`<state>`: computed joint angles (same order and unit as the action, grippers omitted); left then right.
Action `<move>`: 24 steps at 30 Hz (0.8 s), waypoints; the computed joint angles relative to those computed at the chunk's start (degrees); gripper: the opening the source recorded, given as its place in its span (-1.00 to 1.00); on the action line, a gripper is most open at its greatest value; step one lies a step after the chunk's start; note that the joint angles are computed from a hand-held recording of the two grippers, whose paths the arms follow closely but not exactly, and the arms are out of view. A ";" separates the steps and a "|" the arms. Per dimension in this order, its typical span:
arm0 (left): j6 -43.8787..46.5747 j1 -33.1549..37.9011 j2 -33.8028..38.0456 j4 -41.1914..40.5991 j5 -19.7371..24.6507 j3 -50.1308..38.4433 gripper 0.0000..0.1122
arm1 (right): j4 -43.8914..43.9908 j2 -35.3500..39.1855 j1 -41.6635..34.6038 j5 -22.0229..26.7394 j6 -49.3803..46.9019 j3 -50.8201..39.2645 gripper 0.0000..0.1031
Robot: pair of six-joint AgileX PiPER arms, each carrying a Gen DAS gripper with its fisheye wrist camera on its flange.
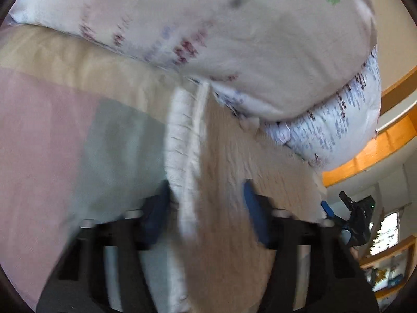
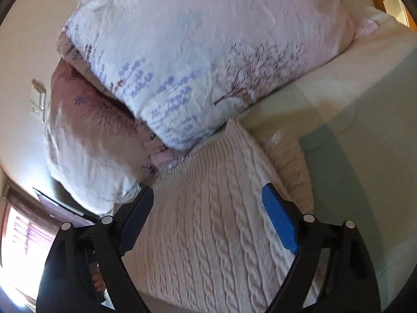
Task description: Fold small clothes
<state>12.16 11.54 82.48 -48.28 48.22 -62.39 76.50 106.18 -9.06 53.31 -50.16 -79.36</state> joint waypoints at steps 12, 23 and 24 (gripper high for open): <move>5.24 -24.79 14.84 -25.93 -4.44 -26.81 -0.78 | 5.12 -6.98 -9.36 2.86 -8.23 5.13 0.68; 14.76 -30.45 22.59 -35.36 -9.58 -28.15 0.28 | -9.58 3.63 -10.10 7.43 5.25 -12.21 0.68; 11.92 -29.75 20.46 -29.63 -11.56 -25.83 0.30 | -12.78 4.74 -8.82 7.06 8.09 -14.39 0.64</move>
<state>24.08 -18.21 102.94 -77.91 36.66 -88.21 63.72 110.92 -17.88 60.37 -42.07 -93.75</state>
